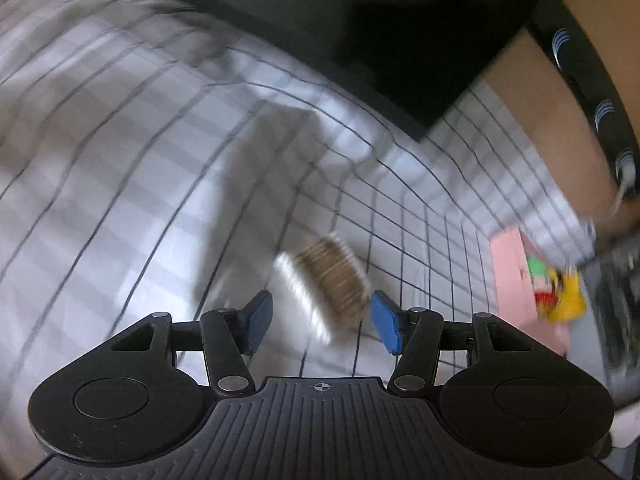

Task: Organize soft objects
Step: 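Grasp the cotton swab pack with the left tool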

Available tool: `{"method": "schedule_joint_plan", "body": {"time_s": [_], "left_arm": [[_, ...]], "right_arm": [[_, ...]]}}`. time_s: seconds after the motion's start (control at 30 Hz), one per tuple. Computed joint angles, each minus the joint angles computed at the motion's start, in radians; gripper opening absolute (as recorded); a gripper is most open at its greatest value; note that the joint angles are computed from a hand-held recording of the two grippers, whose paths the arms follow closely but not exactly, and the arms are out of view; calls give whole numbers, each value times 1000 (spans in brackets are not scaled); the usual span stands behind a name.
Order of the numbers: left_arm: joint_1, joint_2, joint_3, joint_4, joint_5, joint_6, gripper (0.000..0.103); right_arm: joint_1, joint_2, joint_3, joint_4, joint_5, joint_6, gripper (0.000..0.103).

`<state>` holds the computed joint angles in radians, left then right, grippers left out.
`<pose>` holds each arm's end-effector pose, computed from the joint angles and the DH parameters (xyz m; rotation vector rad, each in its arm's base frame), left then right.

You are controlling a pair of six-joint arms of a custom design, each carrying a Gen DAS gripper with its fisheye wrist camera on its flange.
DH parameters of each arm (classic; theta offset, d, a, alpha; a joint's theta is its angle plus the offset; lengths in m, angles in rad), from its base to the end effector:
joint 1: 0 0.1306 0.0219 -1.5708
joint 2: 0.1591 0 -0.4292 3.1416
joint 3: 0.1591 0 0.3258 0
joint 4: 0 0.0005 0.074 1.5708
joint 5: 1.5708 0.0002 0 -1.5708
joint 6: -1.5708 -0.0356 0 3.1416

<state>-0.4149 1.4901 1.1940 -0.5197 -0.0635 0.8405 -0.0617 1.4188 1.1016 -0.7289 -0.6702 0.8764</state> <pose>0.4053 -0.1766 0.3835 -0.5470 2.3857 -0.5070 0.3860 -0.0022 0.3699 -1.1323 2.0697 0.4445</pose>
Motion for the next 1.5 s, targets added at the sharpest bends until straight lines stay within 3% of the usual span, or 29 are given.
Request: {"method": "schedule_joint_plan", "body": {"time_s": [0.1,0.23,0.3,0.33,0.4,0.57,0.67,0.8,0.9,0.97,1.2,1.33,1.5], "left_arm": [[53,103,145,-121,128,-254,59],[38,231,340,-356,69,-516,59],[10,279,399,-435,39,-612,63],[-11,287,402,-428,9,-662,63],[-27,299,415,-435,29,-728,66],[-43,325,446,-441,79,-746,68],[-33,338,470,-466,115,-734,67],[-24,343,504,-496,171,-717,65],[-48,360,529,-523,144,-741,67],[-65,373,539,-537,111,-766,74],[-108,424,580,-582,8,-775,88],[-87,429,579,-550,40,-704,88],[-71,408,541,-471,56,-609,80]], "right_arm": [[-30,-13,-15,5,40,23,78],[-70,-24,-43,35,86,-7,78],[-93,-17,-43,40,104,-49,78],[-103,-8,-43,47,114,-85,78],[-120,11,-41,64,137,-157,78],[-153,71,-26,56,177,-291,78],[-159,95,-20,30,179,-319,80],[-152,86,-51,78,182,-308,86],[-143,89,-57,84,183,-288,97],[-129,87,-62,88,196,-276,102],[-118,83,-74,106,212,-240,103],[-122,83,-81,115,205,-236,103],[-125,86,-74,102,200,-207,103]]}}
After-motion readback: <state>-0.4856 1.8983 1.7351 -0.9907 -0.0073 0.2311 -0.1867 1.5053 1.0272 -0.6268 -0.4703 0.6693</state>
